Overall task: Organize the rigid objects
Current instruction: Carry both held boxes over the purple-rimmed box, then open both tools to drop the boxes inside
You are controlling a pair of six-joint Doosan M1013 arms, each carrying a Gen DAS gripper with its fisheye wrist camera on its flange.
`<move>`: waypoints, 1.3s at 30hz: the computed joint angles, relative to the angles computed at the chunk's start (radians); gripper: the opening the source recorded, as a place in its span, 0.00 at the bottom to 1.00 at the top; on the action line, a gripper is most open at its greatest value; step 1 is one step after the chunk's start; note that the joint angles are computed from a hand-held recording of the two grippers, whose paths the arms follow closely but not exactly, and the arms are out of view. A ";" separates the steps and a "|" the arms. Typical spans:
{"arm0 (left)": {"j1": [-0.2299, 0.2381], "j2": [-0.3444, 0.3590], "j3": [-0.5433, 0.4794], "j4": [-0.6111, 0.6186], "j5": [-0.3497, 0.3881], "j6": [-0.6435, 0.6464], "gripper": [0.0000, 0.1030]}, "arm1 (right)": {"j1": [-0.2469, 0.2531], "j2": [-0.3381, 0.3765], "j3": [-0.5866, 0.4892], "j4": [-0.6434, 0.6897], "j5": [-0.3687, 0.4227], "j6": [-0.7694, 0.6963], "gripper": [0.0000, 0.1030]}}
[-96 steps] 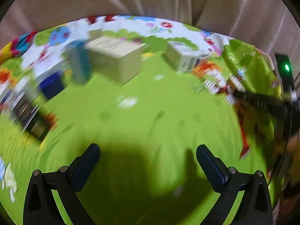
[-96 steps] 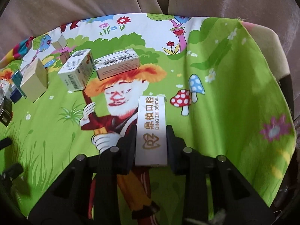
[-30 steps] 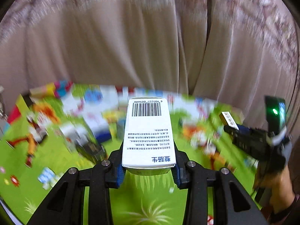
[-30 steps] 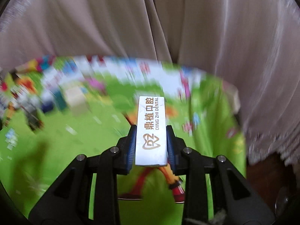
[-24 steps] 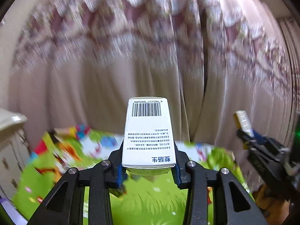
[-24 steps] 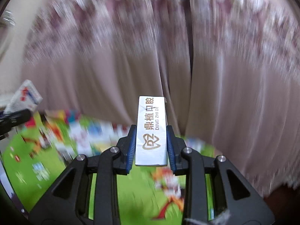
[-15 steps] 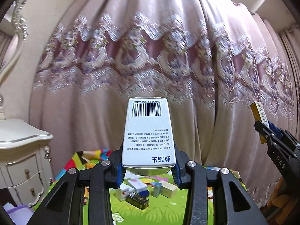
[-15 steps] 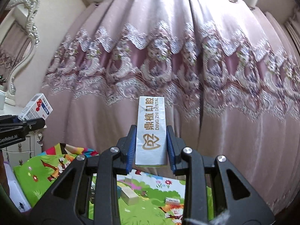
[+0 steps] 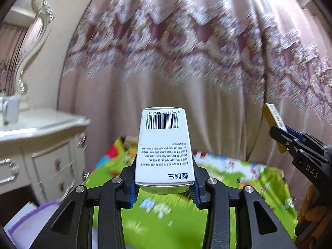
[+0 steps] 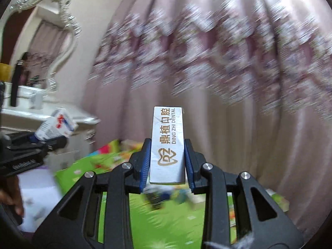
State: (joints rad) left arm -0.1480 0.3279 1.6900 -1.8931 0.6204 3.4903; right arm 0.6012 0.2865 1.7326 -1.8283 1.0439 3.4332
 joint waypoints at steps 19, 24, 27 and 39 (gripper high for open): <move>0.129 0.085 -0.048 0.790 -0.121 -0.894 0.40 | -0.064 0.205 -0.306 1.178 -0.615 -1.199 0.33; 0.154 0.115 -0.057 0.859 -0.125 -1.010 0.40 | -0.052 0.269 -0.370 1.409 -0.553 -1.473 0.33; 0.163 0.136 -0.073 0.932 -0.120 -1.099 0.40 | -0.047 0.305 -0.405 1.507 -0.507 -1.599 0.33; 0.157 0.197 -0.147 1.354 -0.054 -1.619 0.79 | -0.077 0.339 -0.415 1.873 -0.484 -1.894 0.46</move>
State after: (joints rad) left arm 0.0086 0.5252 1.5429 -0.5396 0.5664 1.8712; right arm 0.5243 0.6258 1.3172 0.0447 0.5599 1.5389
